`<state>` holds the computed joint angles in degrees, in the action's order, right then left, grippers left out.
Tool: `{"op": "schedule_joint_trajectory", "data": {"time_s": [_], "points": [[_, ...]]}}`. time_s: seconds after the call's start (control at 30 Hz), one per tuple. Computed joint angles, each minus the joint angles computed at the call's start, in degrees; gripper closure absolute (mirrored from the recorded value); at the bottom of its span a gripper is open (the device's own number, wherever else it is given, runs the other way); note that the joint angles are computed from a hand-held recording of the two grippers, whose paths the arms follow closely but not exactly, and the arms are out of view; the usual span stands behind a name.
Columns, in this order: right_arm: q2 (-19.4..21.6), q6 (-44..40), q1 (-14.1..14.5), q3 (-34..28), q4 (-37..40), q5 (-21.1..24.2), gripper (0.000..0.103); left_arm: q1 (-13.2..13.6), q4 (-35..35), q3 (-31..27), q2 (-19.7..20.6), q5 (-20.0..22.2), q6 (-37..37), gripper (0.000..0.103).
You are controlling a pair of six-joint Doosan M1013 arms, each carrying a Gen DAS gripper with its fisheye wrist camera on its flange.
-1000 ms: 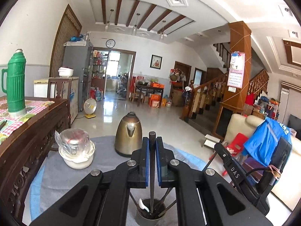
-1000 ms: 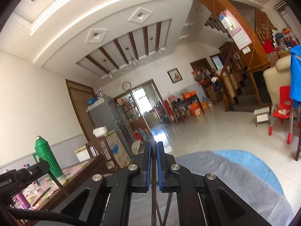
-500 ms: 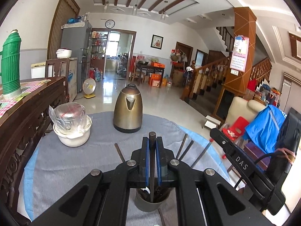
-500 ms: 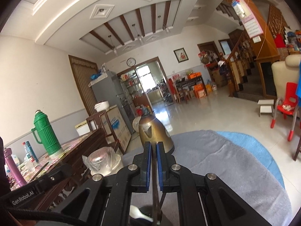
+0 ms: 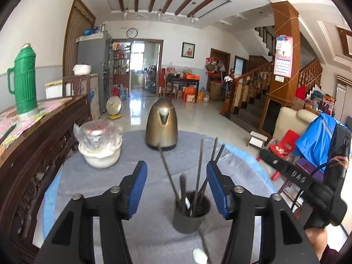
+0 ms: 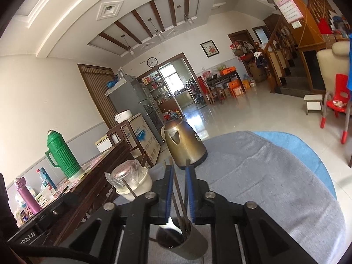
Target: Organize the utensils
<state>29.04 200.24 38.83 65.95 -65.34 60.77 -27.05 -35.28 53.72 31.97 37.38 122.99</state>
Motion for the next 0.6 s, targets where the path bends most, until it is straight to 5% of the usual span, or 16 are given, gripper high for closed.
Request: {"op": "schedule_joint_trajectory", "data": {"time_s": [0.3, 0.6], "points": [[-2.3, 2.6, 0.8, 5.6, 5.2, -0.8, 0.082, -0.1, 13.1, 3.9, 0.1, 5.7, -10.8, 0.037], [-3.9, 1.4, 1.0, 11.6, 13.4, -6.9, 0.082, -1.3, 20.4, 8.5, -0.4, 10.0, -15.2, 0.037]]}}
